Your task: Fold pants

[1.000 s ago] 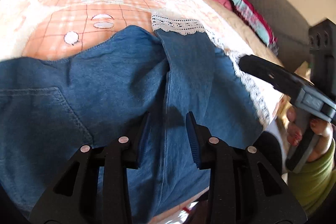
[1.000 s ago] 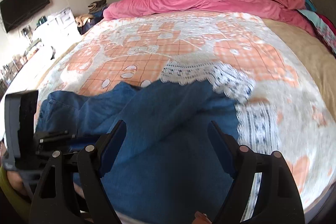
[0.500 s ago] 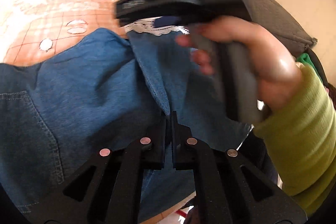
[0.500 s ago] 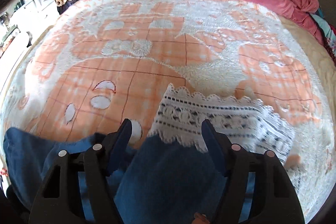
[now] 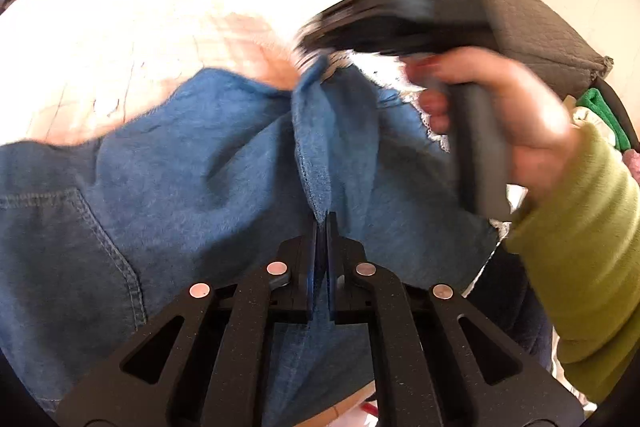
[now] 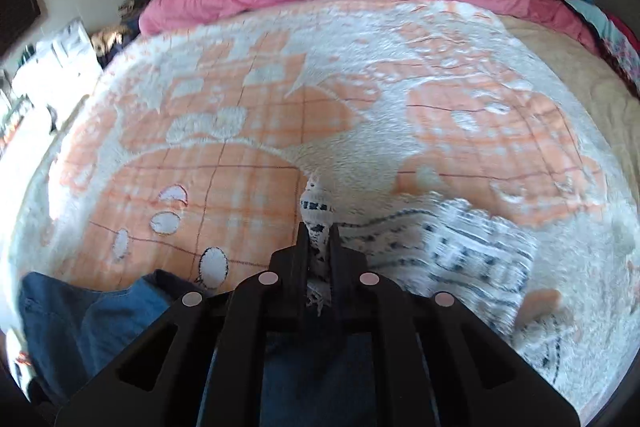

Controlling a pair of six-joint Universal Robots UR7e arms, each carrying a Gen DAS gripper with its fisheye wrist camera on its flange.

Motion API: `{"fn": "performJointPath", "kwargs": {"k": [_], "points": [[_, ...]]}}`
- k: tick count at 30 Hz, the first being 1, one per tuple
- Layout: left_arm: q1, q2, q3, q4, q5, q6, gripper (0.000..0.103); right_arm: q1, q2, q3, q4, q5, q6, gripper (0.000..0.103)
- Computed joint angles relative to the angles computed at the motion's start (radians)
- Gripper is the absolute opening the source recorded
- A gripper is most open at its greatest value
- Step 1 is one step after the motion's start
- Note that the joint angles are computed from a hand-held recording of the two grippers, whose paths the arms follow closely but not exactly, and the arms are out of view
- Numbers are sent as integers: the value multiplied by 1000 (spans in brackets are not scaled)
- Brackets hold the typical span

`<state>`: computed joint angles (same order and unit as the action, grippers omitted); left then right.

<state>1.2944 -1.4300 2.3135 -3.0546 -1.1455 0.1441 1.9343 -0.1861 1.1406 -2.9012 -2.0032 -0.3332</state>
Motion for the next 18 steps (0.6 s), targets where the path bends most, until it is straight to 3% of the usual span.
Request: {"fn": "performJointPath", "kwargs": {"k": [8, 12, 15, 18], "points": [[-1, 35, 5, -44, 6, 0, 5, -57, -230, 316, -182, 162, 88, 8], [6, 41, 13, -75, -16, 37, 0, -84, -329, 458, -253, 208, 115, 8], [-30, 8, 62, -146, -1, 90, 0, -108, -397, 563, -305, 241, 140, 8], [-54, -23, 81, -136, -4, 109, 0, -145, -473, 685, -350, 305, 165, 8]]}}
